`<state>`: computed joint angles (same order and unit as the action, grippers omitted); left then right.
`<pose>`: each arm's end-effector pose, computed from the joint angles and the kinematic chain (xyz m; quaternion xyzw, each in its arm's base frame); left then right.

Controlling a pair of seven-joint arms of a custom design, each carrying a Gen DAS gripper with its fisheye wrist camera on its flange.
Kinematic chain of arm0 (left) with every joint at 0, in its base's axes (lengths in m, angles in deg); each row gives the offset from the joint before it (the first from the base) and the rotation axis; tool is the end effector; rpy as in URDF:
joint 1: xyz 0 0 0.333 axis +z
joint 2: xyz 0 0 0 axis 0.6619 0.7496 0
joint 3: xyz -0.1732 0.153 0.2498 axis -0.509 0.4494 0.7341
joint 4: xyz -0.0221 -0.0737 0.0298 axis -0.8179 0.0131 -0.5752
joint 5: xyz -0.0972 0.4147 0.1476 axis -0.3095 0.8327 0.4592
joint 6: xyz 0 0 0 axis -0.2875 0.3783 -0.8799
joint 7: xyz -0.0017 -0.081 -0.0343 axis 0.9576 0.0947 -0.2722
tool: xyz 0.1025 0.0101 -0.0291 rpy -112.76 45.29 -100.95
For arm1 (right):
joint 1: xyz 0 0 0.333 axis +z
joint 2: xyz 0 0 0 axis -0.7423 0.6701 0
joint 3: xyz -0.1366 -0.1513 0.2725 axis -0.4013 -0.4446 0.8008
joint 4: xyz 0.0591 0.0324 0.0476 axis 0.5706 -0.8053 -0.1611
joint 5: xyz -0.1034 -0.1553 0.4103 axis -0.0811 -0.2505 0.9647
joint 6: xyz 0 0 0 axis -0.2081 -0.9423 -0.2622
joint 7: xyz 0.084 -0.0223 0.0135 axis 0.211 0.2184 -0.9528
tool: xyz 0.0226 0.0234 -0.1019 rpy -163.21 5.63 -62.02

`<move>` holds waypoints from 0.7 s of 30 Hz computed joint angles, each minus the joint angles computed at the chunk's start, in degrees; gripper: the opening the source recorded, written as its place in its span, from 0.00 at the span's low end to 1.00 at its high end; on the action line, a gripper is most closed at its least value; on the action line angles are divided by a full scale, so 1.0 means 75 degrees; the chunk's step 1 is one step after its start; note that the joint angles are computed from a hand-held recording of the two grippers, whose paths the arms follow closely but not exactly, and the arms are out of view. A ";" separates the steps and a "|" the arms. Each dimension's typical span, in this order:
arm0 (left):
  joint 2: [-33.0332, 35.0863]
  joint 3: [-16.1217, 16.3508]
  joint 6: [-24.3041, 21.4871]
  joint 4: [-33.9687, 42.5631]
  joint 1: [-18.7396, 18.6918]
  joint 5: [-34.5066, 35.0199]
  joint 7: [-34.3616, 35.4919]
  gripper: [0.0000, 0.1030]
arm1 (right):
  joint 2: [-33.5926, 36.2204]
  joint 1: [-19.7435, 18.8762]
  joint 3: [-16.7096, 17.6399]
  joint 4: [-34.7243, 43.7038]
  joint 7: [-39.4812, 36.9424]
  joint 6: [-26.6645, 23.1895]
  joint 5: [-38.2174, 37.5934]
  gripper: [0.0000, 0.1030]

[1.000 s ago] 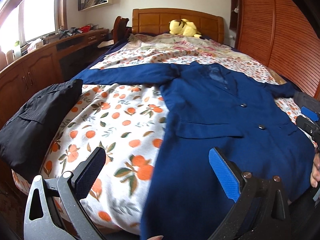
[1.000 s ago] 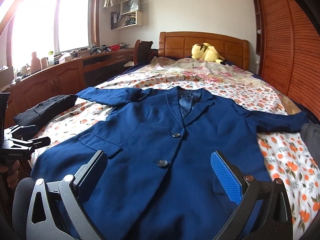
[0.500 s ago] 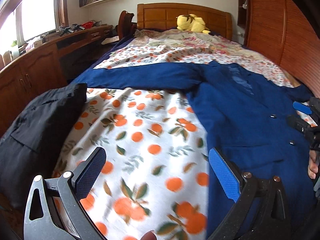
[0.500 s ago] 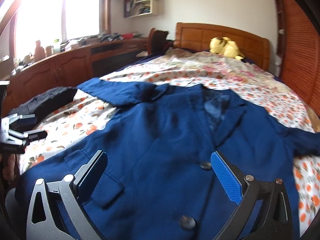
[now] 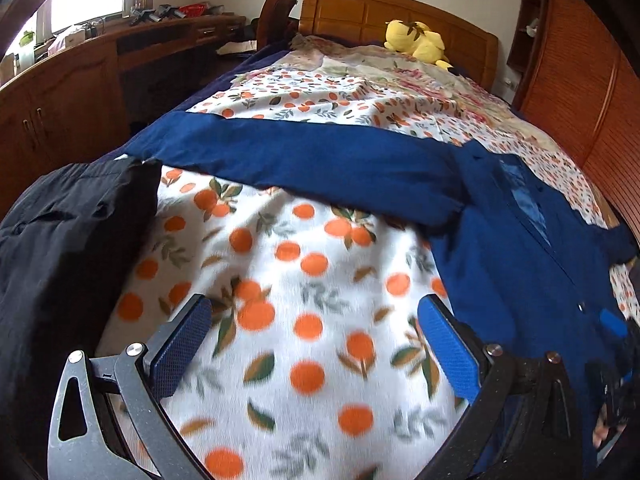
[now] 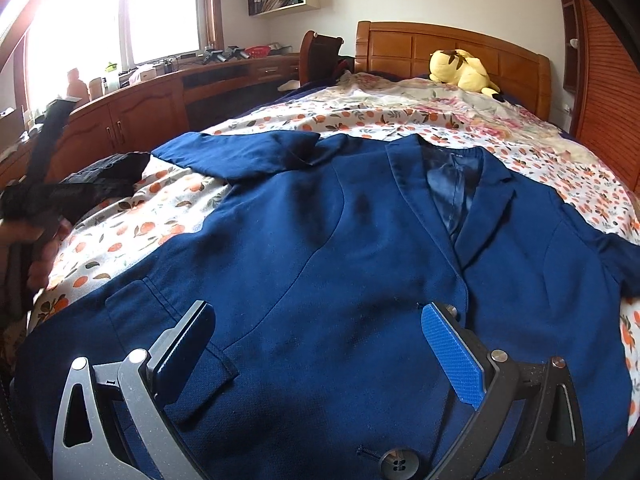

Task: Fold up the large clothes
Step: 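Move the left gripper to the jacket sleeve cuff nearest it and grasp, then fold the held sleeve across the jacket front with the left gripper, release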

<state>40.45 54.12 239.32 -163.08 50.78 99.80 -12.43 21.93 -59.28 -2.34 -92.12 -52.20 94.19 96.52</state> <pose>0.5745 -0.0009 0.3938 -0.8037 0.4624 -0.2472 0.2815 0.4968 -0.2213 0.6031 -0.8498 0.2812 -0.1214 0.4290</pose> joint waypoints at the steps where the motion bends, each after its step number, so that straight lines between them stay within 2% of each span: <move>1: 0.0181 0.0037 0.0060 0.0175 0.0026 -0.0088 0.0094 0.97 | -0.0016 -0.0014 -0.0009 -0.0015 -0.0007 -0.0008 -0.0025 1.00; 7: 0.1229 0.0329 0.0334 0.1139 -0.0098 -0.2147 0.1780 0.77 | -0.0075 0.0199 0.0228 -0.0013 0.0355 0.0318 -0.0102 1.00; 9: 0.1494 0.0255 0.0239 0.1392 -0.0046 -0.3109 0.2453 0.65 | -0.0054 0.0244 0.0212 0.0014 0.0398 0.0310 -0.0143 1.00; 10: 0.1675 0.0085 0.0277 0.1540 0.0107 -0.3879 0.2948 0.64 | -0.0037 0.0264 0.0215 0.0036 0.0433 0.0316 -0.0155 1.00; 12: 0.1919 -0.0076 0.0458 0.1714 0.0262 -0.4736 0.3470 0.63 | -0.0015 0.0291 0.0200 0.0066 0.0477 0.0306 -0.0126 1.00; 15: 0.2233 -0.0133 0.0478 0.1990 0.0294 -0.5552 0.3870 0.62 | -0.0008 0.0309 0.0201 0.0071 0.0515 0.0289 -0.0157 1.00; 17: 0.2466 -0.0321 0.0465 0.2179 0.0442 -0.6236 0.4265 0.61 | -0.0008 0.0312 0.0200 0.0066 0.0528 0.0284 -0.0169 1.00; 19: 0.2604 -0.0047 0.0475 0.2328 0.0190 -0.6397 0.4218 0.56 | -0.0010 0.0317 0.0195 0.0056 0.0525 0.0292 -0.0151 1.00; 20: 0.2636 0.0081 0.0480 0.2368 0.0076 -0.6450 0.4247 0.43 | -0.0005 0.0321 0.0195 0.0056 0.0524 0.0300 -0.0140 1.00; 21: 0.2698 0.0141 0.0362 0.2484 0.0020 -0.6550 0.4359 0.23 | -0.0010 0.0322 0.0198 0.0045 0.0525 0.0308 -0.0137 1.00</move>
<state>60.69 55.18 242.03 -144.45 50.93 50.68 20.26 21.85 -56.86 -0.86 -91.78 -48.26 96.50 95.49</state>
